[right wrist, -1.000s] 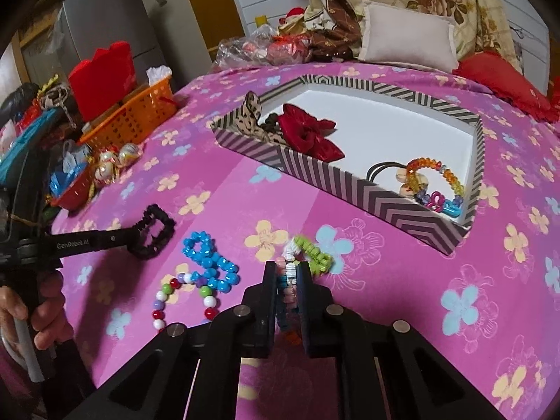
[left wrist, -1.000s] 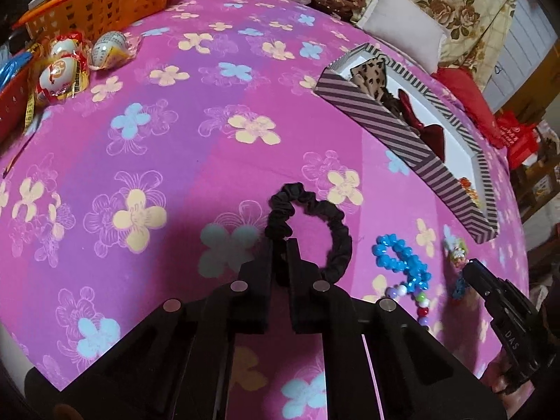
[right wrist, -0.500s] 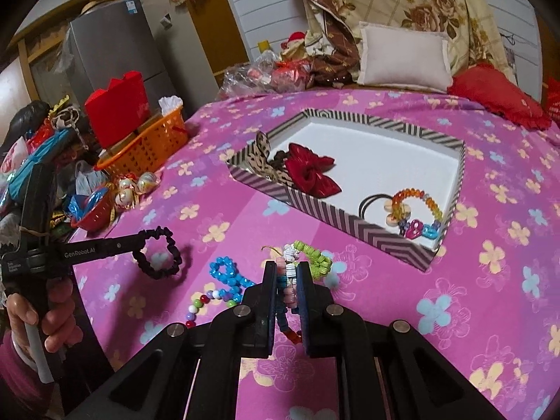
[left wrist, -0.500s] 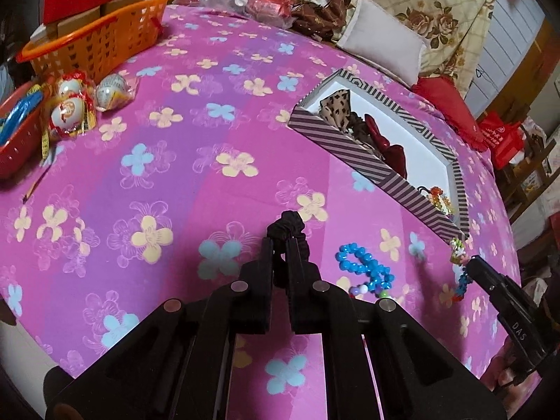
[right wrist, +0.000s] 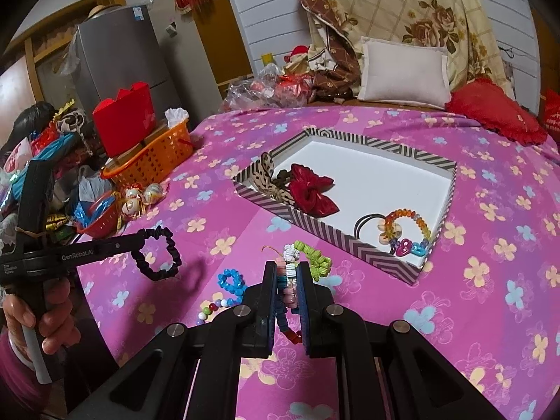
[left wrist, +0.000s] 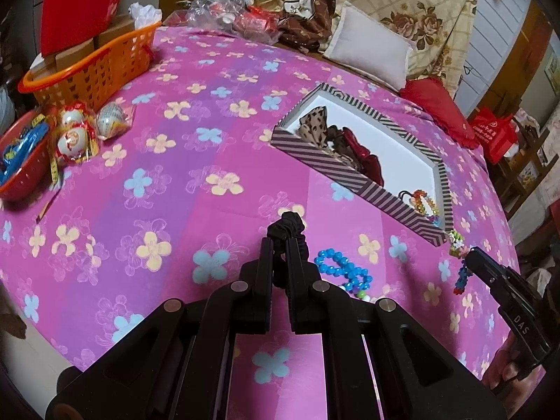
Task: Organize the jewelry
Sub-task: 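Carry the scrunchie and green bracelet over the white tray with both tools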
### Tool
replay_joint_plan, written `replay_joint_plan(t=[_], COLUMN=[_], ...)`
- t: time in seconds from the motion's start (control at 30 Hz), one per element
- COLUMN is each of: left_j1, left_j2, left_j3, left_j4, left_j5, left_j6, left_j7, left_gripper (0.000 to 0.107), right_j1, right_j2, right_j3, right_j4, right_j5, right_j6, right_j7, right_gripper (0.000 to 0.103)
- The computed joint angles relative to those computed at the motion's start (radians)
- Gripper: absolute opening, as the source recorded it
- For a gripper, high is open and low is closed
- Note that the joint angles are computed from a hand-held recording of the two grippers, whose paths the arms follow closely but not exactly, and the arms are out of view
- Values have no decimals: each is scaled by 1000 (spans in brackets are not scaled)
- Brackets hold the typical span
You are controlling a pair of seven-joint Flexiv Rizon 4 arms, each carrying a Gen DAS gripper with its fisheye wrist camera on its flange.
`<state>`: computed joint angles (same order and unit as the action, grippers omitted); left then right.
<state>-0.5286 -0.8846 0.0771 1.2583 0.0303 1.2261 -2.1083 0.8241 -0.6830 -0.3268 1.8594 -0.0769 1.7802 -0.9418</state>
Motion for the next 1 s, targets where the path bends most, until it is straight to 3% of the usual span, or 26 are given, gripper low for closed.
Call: replay_joint_plan(t=[0.53, 1.0], left_j1=[-22, -35], left_j2=[-14, -118], left_j3=[9, -6], left_j4=[-95, -353], left_j5=[37, 47], left_j6=[-59, -192], left_j7=[14, 59], left_gripper=[6, 6], right_j1=[15, -35], right_j2=[25, 27], right_j3=[-34, -33], right_j4=[18, -12], right_j5=[12, -16], right_j6=[1, -24], right_j7=[-16, -3], right_gripper=[10, 10])
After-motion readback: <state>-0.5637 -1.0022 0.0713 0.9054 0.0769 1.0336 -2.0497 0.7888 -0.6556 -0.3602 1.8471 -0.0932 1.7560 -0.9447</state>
